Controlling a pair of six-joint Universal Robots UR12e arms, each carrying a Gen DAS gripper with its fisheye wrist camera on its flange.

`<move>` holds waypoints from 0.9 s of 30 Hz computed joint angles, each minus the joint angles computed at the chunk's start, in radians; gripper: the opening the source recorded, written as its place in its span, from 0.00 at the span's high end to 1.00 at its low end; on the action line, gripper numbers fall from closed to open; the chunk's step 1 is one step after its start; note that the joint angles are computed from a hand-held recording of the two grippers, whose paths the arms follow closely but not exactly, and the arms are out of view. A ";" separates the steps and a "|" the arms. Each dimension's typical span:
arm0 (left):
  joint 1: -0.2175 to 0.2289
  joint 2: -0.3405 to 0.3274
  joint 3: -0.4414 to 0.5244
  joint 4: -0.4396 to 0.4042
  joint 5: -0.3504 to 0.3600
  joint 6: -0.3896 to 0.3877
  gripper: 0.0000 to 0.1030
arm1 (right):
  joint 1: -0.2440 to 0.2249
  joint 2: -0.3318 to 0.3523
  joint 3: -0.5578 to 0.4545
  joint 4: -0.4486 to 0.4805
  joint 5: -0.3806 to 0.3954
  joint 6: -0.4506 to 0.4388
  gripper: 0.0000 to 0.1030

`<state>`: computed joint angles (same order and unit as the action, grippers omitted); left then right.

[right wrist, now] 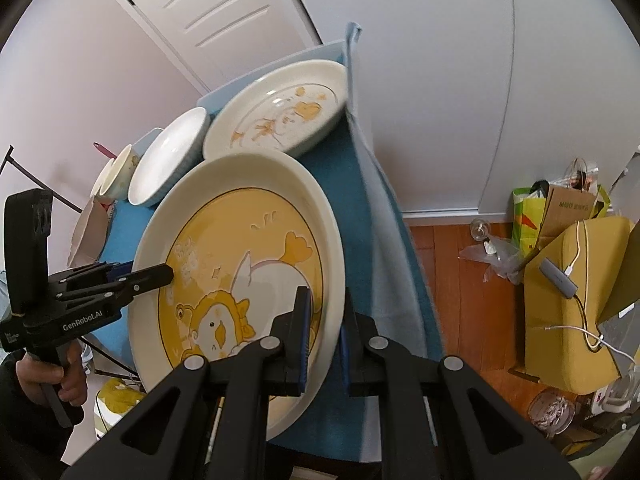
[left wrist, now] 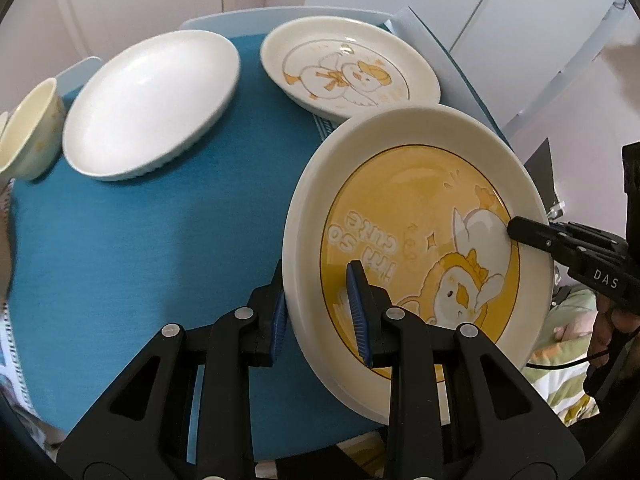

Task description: Organize plates and bowls

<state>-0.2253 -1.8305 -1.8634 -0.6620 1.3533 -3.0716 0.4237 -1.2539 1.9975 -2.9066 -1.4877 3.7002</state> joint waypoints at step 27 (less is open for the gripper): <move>0.334 0.183 -0.151 -0.037 -0.003 0.161 0.76 | 0.196 0.224 -0.395 0.137 -0.003 0.006 0.89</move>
<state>0.1087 -1.6480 -2.0146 -0.6991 1.3502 -2.9107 0.6202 -1.0298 1.6026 -2.7697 -1.4911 3.7064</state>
